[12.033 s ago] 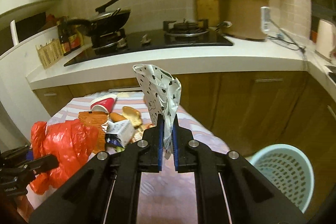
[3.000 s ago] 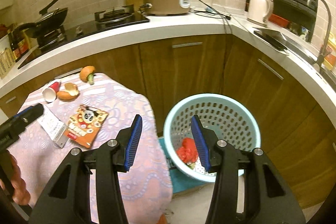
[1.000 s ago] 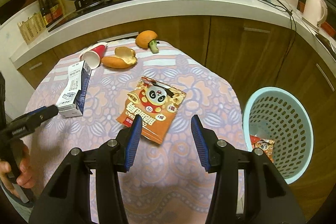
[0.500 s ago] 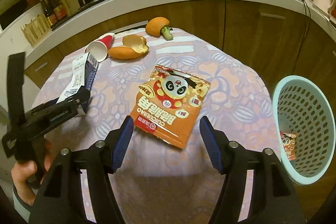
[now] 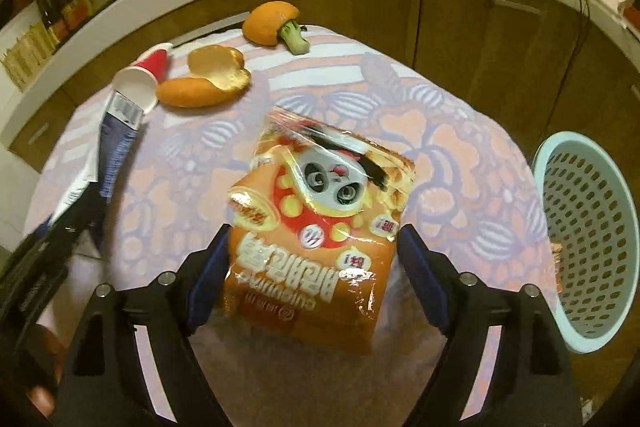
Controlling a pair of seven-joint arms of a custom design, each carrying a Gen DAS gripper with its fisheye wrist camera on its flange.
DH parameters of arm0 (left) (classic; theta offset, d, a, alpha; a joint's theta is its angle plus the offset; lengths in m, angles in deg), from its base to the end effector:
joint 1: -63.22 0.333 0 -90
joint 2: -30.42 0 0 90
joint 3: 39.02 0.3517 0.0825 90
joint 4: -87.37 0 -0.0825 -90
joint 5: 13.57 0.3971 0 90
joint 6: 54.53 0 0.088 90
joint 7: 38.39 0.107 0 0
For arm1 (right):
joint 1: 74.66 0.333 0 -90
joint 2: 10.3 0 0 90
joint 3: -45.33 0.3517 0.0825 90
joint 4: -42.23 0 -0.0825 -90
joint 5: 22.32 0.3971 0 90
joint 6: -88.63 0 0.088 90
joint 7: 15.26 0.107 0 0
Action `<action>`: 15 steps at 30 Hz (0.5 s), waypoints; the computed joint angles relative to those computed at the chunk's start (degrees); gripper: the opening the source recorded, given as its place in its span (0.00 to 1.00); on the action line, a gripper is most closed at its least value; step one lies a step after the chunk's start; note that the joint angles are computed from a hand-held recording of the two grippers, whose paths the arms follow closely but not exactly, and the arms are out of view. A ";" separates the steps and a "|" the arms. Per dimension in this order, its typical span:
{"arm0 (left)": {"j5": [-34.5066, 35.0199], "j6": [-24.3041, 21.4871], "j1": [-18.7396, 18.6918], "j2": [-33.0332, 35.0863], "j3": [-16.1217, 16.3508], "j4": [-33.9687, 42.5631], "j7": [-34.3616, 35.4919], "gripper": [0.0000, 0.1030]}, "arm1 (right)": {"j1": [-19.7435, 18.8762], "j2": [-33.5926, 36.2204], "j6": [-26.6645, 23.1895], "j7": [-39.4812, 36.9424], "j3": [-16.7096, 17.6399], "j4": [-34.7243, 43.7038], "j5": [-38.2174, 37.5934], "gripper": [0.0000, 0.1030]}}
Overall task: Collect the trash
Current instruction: 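Grasp the white milk carton with the left tool while the right tool grasps the panda snack bag, then carry the milk carton and panda snack bag over the basket with both tools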
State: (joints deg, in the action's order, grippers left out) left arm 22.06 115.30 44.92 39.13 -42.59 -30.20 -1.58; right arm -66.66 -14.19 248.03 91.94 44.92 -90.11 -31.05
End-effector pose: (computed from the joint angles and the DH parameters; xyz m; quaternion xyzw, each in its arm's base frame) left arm 0.5741 -0.2710 0.4731 -0.6452 0.6582 -0.3309 0.2026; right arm 0.5452 0.0794 0.4603 -0.6671 0.6944 -0.1809 0.2001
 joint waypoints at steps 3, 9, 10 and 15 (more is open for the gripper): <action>-1.14 0.30 0.21 -0.04 -0.34 -0.22 0.43 0.49 | -0.88 -0.07 0.53 4.72 0.62 -0.23 -6.68 0.65; -2.75 1.56 0.47 -0.87 -0.31 -1.46 1.43 0.49 | 0.31 -1.90 3.52 -0.02 -0.73 -2.26 -1.00 0.48; -2.98 1.83 0.57 -1.03 -0.37 -1.64 1.66 0.49 | 0.66 -2.22 3.91 -1.64 -1.01 -2.57 0.77 0.45; -9.05 3.95 1.78 -1.87 -1.75 -2.98 6.38 0.49 | 2.31 -4.43 5.76 -8.18 -1.97 -4.55 7.09 0.42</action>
